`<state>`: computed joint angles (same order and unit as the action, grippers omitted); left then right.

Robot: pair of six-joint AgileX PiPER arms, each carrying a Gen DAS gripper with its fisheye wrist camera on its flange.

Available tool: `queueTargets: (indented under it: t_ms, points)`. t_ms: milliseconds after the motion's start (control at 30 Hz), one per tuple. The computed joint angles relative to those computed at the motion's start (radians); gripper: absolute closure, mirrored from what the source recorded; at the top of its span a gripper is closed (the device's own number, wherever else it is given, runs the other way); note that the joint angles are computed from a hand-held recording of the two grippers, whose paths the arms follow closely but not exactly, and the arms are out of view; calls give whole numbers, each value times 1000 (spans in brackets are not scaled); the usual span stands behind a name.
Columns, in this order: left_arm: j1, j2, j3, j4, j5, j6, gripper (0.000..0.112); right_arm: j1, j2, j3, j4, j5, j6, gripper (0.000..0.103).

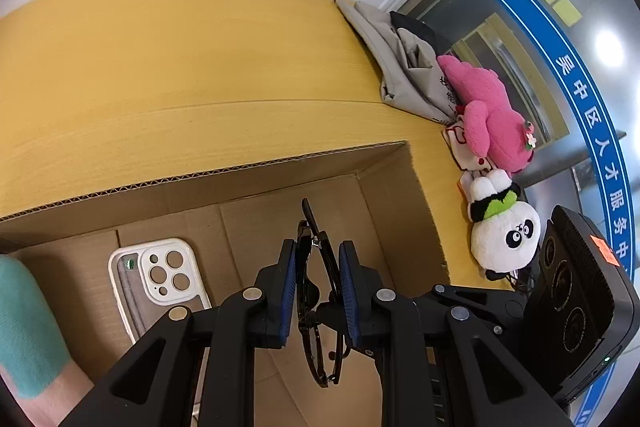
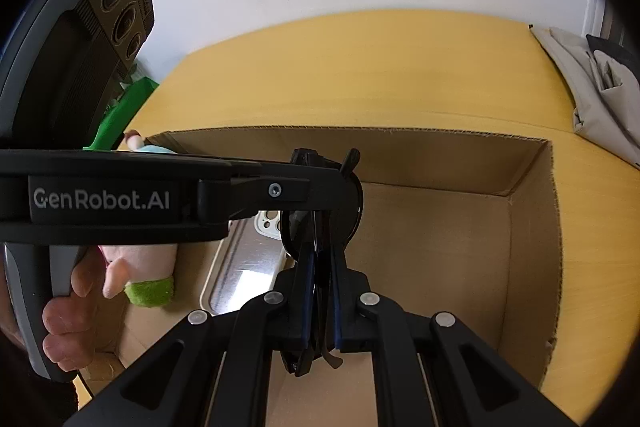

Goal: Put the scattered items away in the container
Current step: 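Carry the sunglasses with the left gripper into the box and lower them, then open the left gripper to release the sunglasses and withdraw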

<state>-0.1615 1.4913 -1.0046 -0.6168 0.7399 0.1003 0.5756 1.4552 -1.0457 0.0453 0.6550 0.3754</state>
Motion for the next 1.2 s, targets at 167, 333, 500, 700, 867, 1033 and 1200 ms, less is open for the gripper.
queueTargets:
  t_ms: [167, 333, 500, 700, 867, 1033, 1200]
  points:
    - [14, 46, 2, -44, -10, 53, 91, 9, 35, -12, -8, 24, 28, 97]
    - [28, 99, -2, -69, -16, 78, 90, -14, 66, -3, 36, 16, 5, 97]
    - [42, 150, -1, -86, -35, 97, 88, -35, 86, 13, 90, -14, -26, 97]
    - [44, 185, -3, -63, -55, 79, 86, -54, 132, -8, 137, -34, -61, 96]
    - [44, 189, 11, -54, -74, 71, 78, -43, 138, 4, 151, -55, -61, 96]
    - [61, 149, 38, -102, -98, 110, 43, -39, 108, 41, 192, -90, -72, 91]
    - [61, 82, 52, -66, -98, 67, 39, -25, 36, 73, 191, -99, -52, 66]
